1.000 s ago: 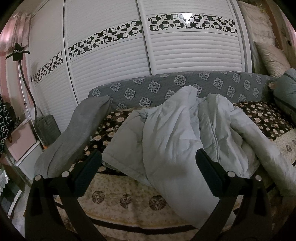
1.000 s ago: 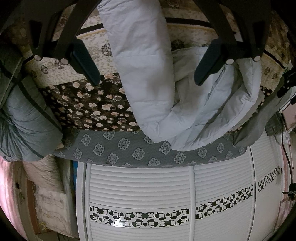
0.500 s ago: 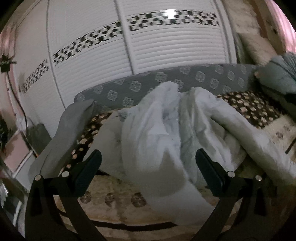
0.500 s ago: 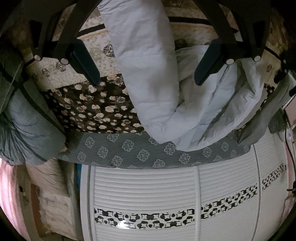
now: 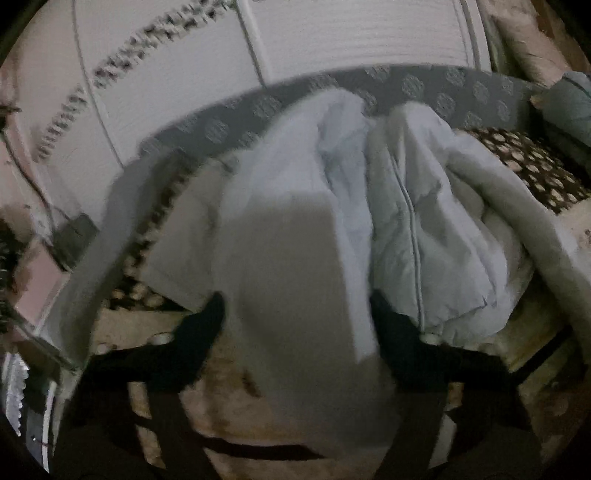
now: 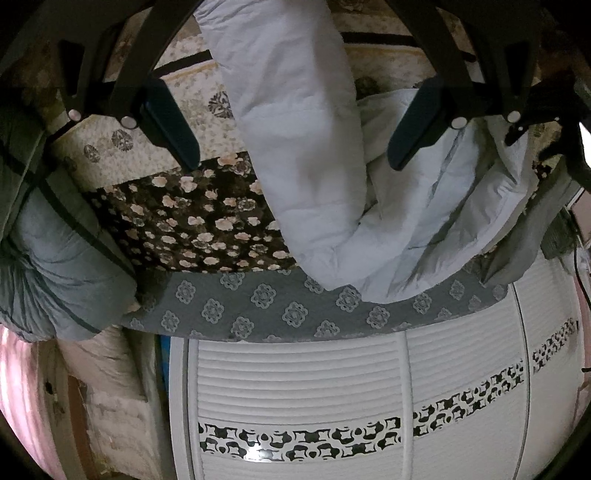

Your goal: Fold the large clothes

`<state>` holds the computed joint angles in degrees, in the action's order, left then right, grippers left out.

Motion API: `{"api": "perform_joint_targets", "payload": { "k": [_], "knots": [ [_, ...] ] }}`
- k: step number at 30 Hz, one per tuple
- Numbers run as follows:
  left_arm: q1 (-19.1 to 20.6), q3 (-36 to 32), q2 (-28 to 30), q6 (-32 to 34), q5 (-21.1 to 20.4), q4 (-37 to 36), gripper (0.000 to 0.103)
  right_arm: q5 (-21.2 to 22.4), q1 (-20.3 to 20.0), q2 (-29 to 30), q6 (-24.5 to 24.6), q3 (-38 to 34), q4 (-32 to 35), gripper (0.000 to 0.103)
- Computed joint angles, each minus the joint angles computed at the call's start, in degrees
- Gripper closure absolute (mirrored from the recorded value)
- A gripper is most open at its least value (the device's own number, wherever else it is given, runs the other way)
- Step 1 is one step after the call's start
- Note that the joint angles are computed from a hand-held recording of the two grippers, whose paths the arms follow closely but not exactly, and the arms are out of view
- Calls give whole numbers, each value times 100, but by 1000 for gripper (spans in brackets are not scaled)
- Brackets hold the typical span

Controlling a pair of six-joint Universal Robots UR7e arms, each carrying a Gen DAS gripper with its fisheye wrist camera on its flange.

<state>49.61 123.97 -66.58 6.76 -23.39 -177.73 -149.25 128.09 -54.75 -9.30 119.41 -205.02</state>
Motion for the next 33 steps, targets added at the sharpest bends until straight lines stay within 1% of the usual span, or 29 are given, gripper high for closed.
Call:
{"api": "perform_joint_targets", "payload": {
  "k": [1,2,3,4,5,6,7,8,10,11,14,15,16,18,21,22,24,25,26,27,29,30,31,33],
  "knots": [
    [84,-83,-35,-68,-146,152,51,-26,-23,-9,72,10,74,2],
    [131,-155,12,-56,-136,132,59,-50,-51,-24,172,28,149,2],
    [193,-259,10,-99,-124,211,64,-58,-74,-36,262,40,219,2],
    [259,-328,-56,-235,-241,349,70,-63,-109,-58,386,56,337,2],
    [336,-409,-197,-567,-421,657,75,-69,-141,-65,448,65,397,2],
    [420,-501,-330,-871,-558,904,76,-100,-179,-63,553,72,494,2],
    [522,-613,-463,-990,-671,919,78,-112,-212,-68,666,71,606,2],
    [569,-686,-497,-957,-653,876,80,-93,-251,-88,835,78,771,2],
    [720,-933,-559,-753,-589,718,82,-21,-329,-129,1086,93,1018,2],
    [816,-1078,-587,-681,-589,667,82,1,-373,-124,1115,91,1060,2],
    [1068,-1465,-697,-604,-581,539,84,-201,-417,75,938,-50,1032,2],
    [1135,-1598,-719,-540,-564,398,84,-287,-437,156,885,-119,1029,2],
    [1237,-1759,-799,-442,-600,76,84,-322,-470,221,866,-179,1062,2],
    [1371,-2023,-858,14,-563,-547,84,-313,-559,313,831,-256,1153,2],
    [1619,-2347,-1019,292,-643,-851,84,-401,-651,469,759,-376,1402,2],
    [1770,-2465,-1069,386,-644,-1008,84,-456,-686,530,710,-413,1459,2],
    [1988,-2512,-1158,405,-593,-1327,84,-505,-750,603,691,-472,1543,2],
    [2168,-2514,-1232,231,-487,-1474,84,-494,-766,613,726,-493,1589,2],
    [2287,-2512,-1313,75,-445,-1457,84,-489,-768,624,723,-510,1585,2],
    [2456,-2499,-1390,-228,-328,-1495,84,-497,-753,637,679,-523,1549,2],
    [2679,-2492,-1524,-609,-138,-1535,84,-559,-703,695,475,-551,1360,2],
    [2727,-2499,-1546,-634,-44,-1623,84,-586,-694,731,378,-566,1263,2],
    [2784,-2525,-1562,-520,120,-1901,84,-620,-684,767,273,-587,1179,2],
    [2788,-2624,-1478,-90,384,-2527,84,-670,-671,815,175,-620,1117,2]
  ]
}}
